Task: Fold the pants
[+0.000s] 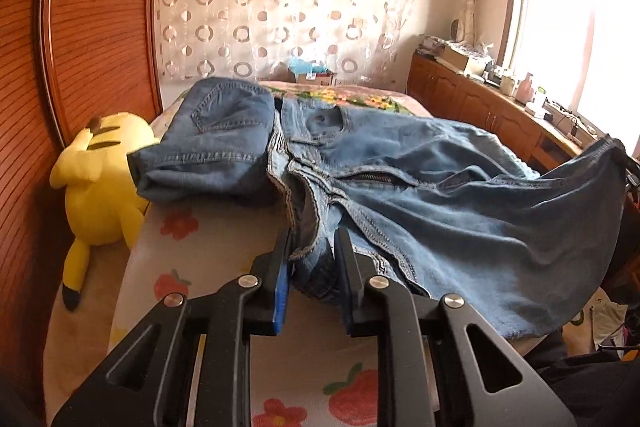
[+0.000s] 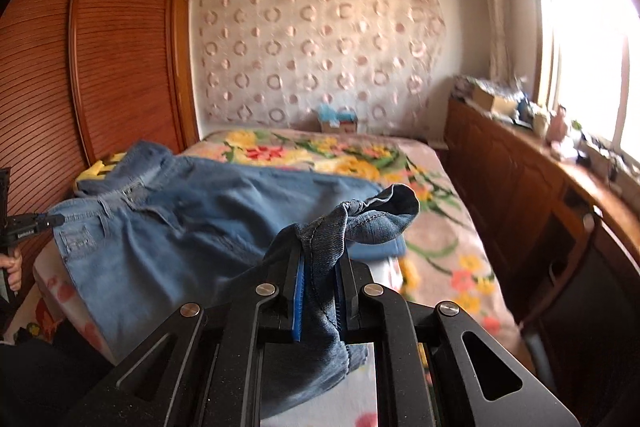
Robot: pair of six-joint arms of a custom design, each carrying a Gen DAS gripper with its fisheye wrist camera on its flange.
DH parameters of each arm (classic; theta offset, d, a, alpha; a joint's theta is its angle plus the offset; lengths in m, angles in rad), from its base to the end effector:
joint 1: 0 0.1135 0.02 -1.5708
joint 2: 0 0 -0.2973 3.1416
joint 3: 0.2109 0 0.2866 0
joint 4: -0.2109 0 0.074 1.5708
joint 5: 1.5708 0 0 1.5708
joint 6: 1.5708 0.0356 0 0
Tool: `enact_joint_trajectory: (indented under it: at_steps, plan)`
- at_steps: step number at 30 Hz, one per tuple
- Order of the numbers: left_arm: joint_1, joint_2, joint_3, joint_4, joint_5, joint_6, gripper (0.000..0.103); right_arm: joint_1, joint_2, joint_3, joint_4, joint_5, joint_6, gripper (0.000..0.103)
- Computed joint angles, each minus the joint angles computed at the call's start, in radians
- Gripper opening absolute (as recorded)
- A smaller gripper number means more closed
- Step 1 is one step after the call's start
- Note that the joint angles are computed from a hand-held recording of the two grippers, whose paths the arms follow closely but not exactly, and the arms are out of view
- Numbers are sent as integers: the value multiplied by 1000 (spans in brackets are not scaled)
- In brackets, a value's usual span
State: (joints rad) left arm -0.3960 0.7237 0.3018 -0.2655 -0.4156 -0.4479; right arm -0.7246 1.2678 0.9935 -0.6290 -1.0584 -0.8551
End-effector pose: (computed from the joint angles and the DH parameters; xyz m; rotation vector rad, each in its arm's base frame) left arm 0.1530 -0.0484 0.1827 -0.2737 2.1730 -0.0028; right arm 0.2257 -0.1583 0.3073 -0.5192 1.9107 0.3210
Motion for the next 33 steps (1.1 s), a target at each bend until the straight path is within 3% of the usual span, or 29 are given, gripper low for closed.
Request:
enact_joint_trajectory:
  at_steps: [6, 14, 16, 19, 27, 33]
  plan:
    - [-28, 19, 9, 7, -30, -2, 22, 144, 52, -14, 141, 57, 86, 12]
    - [-16, 59, -18, 46, -11, -15, 22, 253, 280, 6, 108, 154, -43, 12]
    - [-17, 62, -22, 50, -10, -17, 22, 235, 342, 39, 32, 135, -112, 22]
    - [-25, 73, -25, 57, -17, -22, 22, 178, 370, 54, 15, 110, -149, 47]
    - [-39, 65, -33, 84, -44, -20, 22, 61, 392, -11, 52, 73, -219, 55]
    - [-83, 49, -1, 74, -99, -13, 20, 138, 389, -43, 121, 92, -126, 65]
